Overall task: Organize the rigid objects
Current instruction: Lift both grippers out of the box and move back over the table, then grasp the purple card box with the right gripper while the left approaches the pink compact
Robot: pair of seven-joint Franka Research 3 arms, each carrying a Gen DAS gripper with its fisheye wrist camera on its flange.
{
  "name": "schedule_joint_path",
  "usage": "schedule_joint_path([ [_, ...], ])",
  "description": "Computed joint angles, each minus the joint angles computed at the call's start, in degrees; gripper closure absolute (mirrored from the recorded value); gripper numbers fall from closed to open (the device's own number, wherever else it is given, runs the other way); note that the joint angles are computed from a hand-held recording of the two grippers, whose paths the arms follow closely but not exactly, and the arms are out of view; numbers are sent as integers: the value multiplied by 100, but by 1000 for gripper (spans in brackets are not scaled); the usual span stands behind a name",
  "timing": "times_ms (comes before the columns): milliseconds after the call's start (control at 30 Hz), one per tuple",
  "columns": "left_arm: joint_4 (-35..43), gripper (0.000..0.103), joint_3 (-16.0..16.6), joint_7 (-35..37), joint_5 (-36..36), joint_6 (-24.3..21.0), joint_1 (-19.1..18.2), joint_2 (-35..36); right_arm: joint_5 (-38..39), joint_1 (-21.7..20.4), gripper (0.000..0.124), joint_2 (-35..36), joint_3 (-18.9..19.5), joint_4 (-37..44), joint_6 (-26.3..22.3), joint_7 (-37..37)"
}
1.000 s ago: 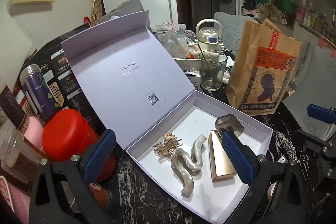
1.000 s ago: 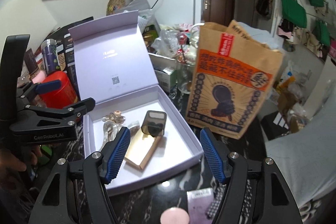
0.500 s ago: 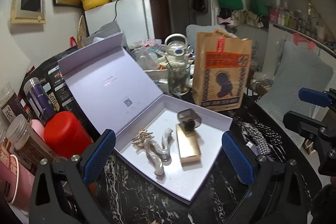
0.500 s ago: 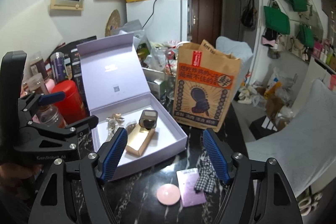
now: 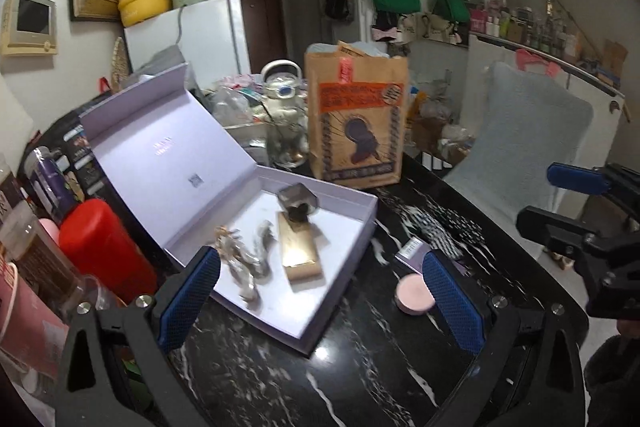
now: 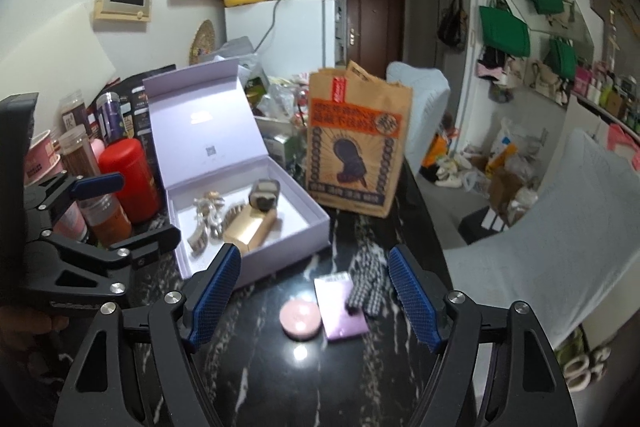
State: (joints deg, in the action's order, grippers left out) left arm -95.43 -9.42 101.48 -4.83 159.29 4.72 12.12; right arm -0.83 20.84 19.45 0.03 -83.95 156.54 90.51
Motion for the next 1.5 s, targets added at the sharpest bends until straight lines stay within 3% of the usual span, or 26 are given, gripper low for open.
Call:
schedule_joint_path([
  [500,-429,0,-112,592,-672,-427,-54,-178,139,-166,47,-458,70,-1049,296,-91],
  [733,-550,0,-141,794,-985,-411,-67,-164,605,-342,47,-430,168,-1191,337,-246],
  [900,-411,0,-250,1164,-1443,-722,-9,-25,721,-382,47,-389,147,-1241,325,-319],
  [1267,-80,0,-313,1127,-1306,-868,-135,432,1282,-591,47,-104,248,-1104,91,-702],
  [1500,99,0,-362,937,-1095,-985,-113,702,1456,-685,47,260,252,-745,-315,-878],
])
